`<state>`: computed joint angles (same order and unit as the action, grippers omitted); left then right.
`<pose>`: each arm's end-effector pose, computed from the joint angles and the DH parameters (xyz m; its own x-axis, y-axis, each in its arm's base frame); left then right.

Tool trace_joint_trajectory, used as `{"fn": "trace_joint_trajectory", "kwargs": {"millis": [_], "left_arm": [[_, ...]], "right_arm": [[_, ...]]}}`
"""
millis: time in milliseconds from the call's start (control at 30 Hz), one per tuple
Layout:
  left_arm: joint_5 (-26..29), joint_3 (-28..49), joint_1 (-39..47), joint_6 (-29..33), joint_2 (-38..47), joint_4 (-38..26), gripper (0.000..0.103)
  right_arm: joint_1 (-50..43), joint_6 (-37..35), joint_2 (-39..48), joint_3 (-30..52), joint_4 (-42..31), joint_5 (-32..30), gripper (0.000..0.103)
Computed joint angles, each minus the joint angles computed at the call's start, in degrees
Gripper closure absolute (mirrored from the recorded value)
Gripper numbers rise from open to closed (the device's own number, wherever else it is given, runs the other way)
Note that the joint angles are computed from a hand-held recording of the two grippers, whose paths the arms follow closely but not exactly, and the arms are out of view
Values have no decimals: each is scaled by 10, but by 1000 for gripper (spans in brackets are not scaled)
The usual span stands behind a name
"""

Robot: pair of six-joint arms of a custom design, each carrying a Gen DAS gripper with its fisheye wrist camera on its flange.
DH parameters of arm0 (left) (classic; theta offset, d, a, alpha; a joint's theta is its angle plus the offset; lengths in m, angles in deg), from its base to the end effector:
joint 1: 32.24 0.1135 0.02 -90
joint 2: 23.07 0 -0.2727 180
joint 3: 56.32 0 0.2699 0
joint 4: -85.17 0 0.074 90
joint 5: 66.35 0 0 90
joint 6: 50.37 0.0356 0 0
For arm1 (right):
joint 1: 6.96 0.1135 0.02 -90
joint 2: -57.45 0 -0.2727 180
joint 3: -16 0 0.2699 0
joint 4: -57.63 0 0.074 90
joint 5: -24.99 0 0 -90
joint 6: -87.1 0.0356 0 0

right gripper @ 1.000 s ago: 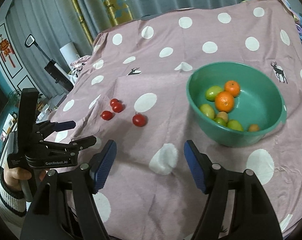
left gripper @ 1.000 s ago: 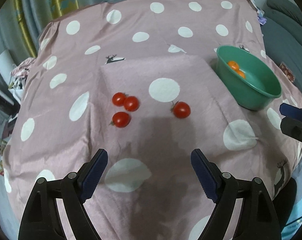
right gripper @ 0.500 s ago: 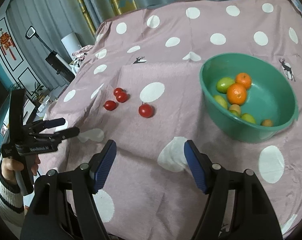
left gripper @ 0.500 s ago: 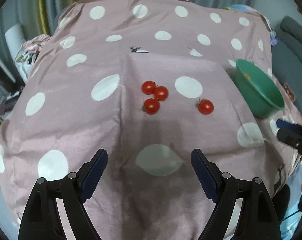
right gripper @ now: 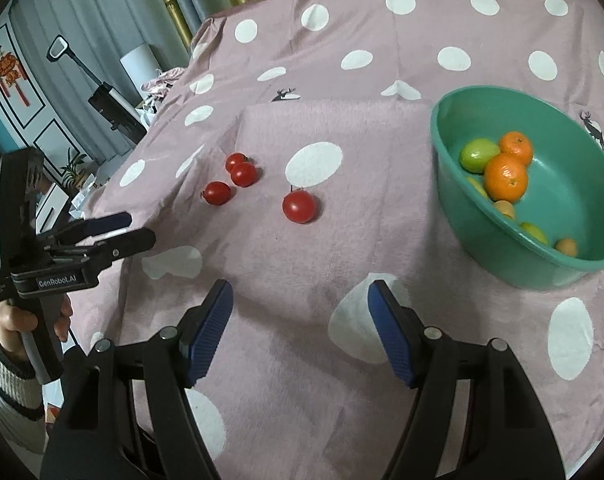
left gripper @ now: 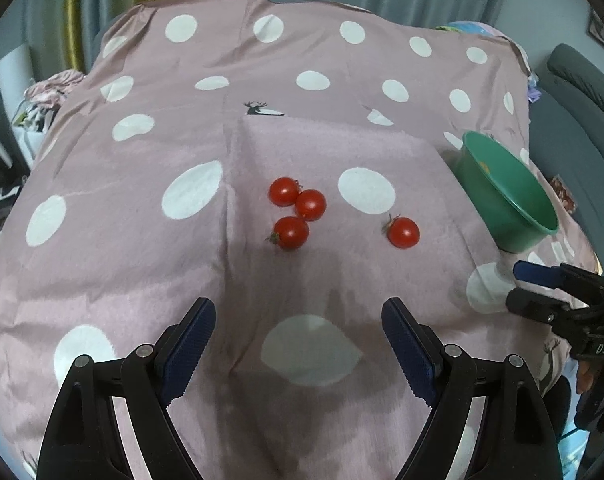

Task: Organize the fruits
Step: 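Move both grippers back toward the red cherry tomatoes on the cloth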

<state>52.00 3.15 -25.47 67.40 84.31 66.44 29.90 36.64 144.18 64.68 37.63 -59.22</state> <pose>0.3239 0.0214 0.0768 -0.7679 0.3218 -0.5540 0.4984 0.8433 -0.2010 0.2221 0.1620 0.1266 -0.8763 0.1346 -0.4626 0.0049 0.9626 0.2709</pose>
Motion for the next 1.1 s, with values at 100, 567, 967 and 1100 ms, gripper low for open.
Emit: {"fn": "trace_joint_trajectory", "kwargs": {"millis": [100, 567, 967, 1100], "left_arm": [[3, 14, -8, 0, 12, -3, 18], [-3, 59, -31, 3, 46, -20, 18], [-1, 114, -56, -9, 93, -36, 18], [-1, 129, -63, -4, 106, -40, 18]], "right_arm": [[-3, -3, 26, 13, 8, -11, 33], [-6, -47, 114, 80, 42, -43, 33], [-37, -68, 137, 93, 33, -38, 33], [-47, -79, 152, 103, 30, -40, 33]]}}
